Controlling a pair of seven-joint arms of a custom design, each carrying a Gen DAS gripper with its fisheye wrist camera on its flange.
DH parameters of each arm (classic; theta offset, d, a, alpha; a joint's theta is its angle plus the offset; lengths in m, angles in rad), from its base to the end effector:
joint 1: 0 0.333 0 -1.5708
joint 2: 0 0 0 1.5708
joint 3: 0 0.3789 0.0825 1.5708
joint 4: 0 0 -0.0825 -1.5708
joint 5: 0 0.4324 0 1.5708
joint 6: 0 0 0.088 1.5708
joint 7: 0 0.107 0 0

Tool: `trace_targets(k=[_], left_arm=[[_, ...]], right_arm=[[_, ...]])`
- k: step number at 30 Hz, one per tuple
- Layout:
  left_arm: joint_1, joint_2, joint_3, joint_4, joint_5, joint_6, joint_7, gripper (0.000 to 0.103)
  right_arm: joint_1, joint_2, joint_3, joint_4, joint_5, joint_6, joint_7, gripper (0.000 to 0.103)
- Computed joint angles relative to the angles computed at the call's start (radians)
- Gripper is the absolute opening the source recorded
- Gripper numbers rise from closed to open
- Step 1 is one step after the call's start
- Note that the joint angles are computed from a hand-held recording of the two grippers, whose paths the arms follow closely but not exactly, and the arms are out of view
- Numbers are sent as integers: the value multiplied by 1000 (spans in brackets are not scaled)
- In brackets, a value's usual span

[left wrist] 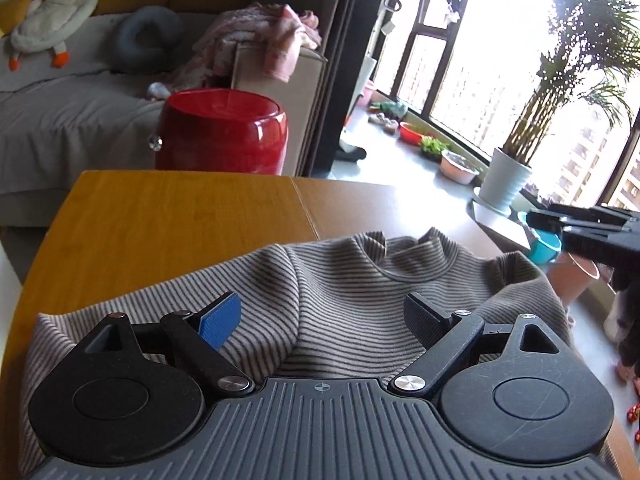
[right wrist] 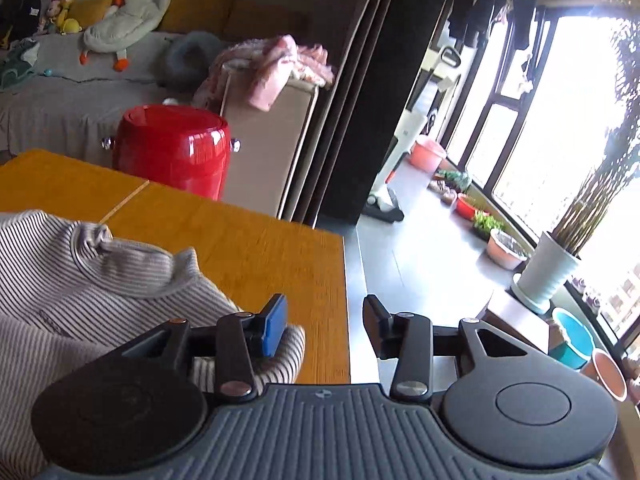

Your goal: Fold clothes

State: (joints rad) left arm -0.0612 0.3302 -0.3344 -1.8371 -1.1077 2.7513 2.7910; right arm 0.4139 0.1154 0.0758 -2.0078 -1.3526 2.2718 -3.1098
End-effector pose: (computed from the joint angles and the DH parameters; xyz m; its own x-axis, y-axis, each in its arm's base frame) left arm 0.6894 -0.2228 0.4385 -0.6559 -0.7201 0.2264 -0.5810 0.2902 -0.7604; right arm 0.5858 0.2829 0.4671 -0.3595 -0.8991 0.2499 -0.5459 -0.0146 -0.8377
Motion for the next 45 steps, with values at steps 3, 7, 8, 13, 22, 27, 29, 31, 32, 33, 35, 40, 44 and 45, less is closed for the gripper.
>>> trace_targets(k=[3,7,8,13,22,27,29,31,32,33,35,40,44,45], left_arm=[[-15,17,4,-1,41,23,-15,94],[-3,26,-6,-2,51,29,-7,95],[0,27,-7,-2,53,29,-8,95],[11,30,-8,-3,66,22,-17,97],[36,7,-14,-37,22,33,37,99],[35,-21,2,-74,-1,45,61,99],[38,-33,8,-85,-14,39,62,99],[41,-44,15,-96,-31,30,66,99],[41,-47,19,-97,-40,24,64,99],[40,-46,23,-94,-48,17,53,99],[36,-40,34,-80,-52,0,1,100],[46,-46,55,-51,-38,-69,-149,100],[63,-96,56,-82,-136,-73,-105,100],[65,-111,60,-94,-166,-75,-85,100]], right_arm=[[-44,-8,-17,22,7,266,79,32],[-88,120,-35,139,206,546,-6,32],[-89,158,-35,174,259,557,-48,32],[-134,337,20,337,571,553,-280,22],[93,399,-234,517,431,599,-321,1],[114,264,-236,349,357,547,-344,8],[119,189,-218,251,317,489,-337,15],[147,107,-208,152,232,377,-275,17],[152,70,-194,104,196,361,-255,18],[153,36,-178,58,164,362,-240,22],[150,-16,-139,-16,122,384,-225,45],[119,40,-38,-1,84,568,-303,62],[170,144,-15,94,-67,525,-301,70],[191,163,-18,115,-113,473,-284,68]])
